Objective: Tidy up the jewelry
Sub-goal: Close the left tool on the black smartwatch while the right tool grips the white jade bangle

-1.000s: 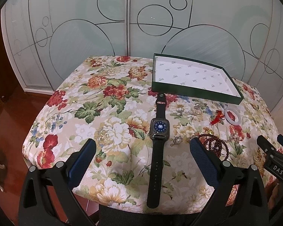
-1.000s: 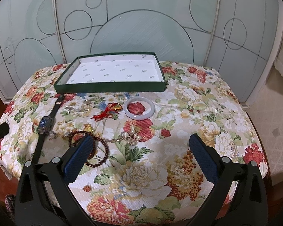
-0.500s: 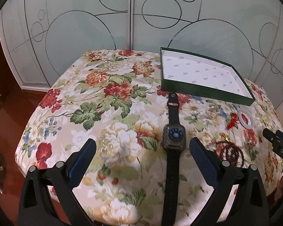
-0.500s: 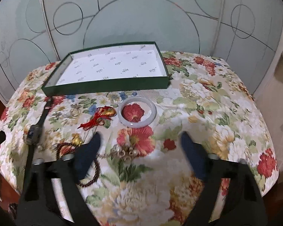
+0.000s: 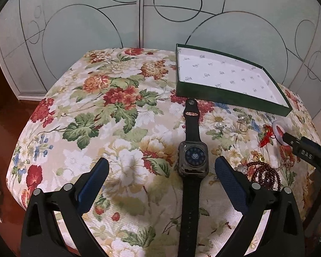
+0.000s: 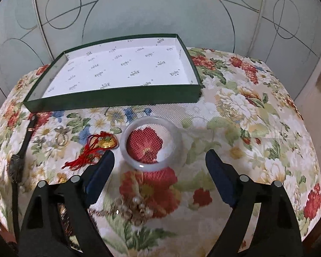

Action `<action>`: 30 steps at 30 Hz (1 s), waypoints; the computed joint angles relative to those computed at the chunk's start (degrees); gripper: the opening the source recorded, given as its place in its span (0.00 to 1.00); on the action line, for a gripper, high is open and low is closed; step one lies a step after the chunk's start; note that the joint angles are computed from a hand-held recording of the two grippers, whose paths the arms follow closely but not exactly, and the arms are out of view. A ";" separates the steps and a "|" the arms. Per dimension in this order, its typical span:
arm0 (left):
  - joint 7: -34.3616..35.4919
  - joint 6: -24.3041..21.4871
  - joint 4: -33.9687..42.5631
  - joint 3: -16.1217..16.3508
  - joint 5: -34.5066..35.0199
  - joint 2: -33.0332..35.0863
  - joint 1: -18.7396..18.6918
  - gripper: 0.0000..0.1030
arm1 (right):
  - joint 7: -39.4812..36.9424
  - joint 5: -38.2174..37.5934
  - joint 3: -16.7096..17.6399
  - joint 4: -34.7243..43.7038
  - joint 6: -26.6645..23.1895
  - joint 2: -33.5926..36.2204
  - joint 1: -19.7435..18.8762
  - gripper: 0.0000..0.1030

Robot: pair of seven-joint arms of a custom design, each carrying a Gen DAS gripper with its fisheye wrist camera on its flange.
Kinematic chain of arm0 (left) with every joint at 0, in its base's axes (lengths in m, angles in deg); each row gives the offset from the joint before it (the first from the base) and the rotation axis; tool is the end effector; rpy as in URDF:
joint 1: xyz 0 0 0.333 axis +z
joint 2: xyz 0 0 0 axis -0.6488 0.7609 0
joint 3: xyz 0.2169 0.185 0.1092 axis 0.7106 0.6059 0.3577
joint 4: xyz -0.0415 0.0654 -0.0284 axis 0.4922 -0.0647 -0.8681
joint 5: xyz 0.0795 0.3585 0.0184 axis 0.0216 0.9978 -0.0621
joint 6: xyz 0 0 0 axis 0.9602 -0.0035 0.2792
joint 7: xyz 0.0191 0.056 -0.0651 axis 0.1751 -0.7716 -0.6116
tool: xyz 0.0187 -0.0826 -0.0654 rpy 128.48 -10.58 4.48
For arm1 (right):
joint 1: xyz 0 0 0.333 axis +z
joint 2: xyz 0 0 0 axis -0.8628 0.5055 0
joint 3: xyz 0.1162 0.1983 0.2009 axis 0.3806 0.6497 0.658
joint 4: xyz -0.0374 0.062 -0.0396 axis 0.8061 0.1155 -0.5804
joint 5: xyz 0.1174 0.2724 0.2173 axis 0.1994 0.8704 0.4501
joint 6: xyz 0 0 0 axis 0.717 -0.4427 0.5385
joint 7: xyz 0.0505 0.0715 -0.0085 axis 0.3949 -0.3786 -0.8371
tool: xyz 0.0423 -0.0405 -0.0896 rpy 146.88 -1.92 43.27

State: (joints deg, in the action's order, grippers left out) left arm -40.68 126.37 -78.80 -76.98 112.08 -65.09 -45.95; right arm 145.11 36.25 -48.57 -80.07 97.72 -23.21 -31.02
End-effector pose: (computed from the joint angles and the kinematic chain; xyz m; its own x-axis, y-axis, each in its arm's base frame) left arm 0.5094 -0.1674 0.3829 -0.0014 -0.9983 0.0578 -0.8119 -0.0326 -0.5829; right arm 0.5672 0.3460 0.3600 -0.1167 -0.9930 -0.0181 -0.8155 0.1062 -0.5689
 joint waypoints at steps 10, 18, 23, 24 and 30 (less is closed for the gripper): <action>-1.19 -2.65 2.53 -0.54 -0.19 2.86 -1.05 0.95 | -3.54 3.23 0.20 3.57 0.10 4.21 -0.69 0.83; -1.83 -3.30 3.81 -0.67 -0.25 4.06 -1.92 0.95 | -3.95 2.68 -0.49 2.86 1.67 3.86 -0.34 0.68; -3.20 -3.37 4.21 -0.42 0.58 4.58 -2.32 0.95 | -3.21 3.16 -0.45 1.36 2.57 2.65 -0.72 0.67; -3.81 -3.42 4.45 -0.27 1.06 4.81 -2.47 0.95 | -2.90 2.75 -0.64 1.05 2.65 2.26 -0.57 0.67; -4.83 -2.98 5.43 -0.17 2.47 6.15 -2.92 0.95 | -1.85 0.70 -0.71 -0.18 3.10 0.34 -0.32 0.67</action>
State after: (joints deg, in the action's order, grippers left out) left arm -45.52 123.39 -73.37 -77.14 114.55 -58.94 -48.87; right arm 143.26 36.95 -49.28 -80.25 100.82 -22.87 -31.34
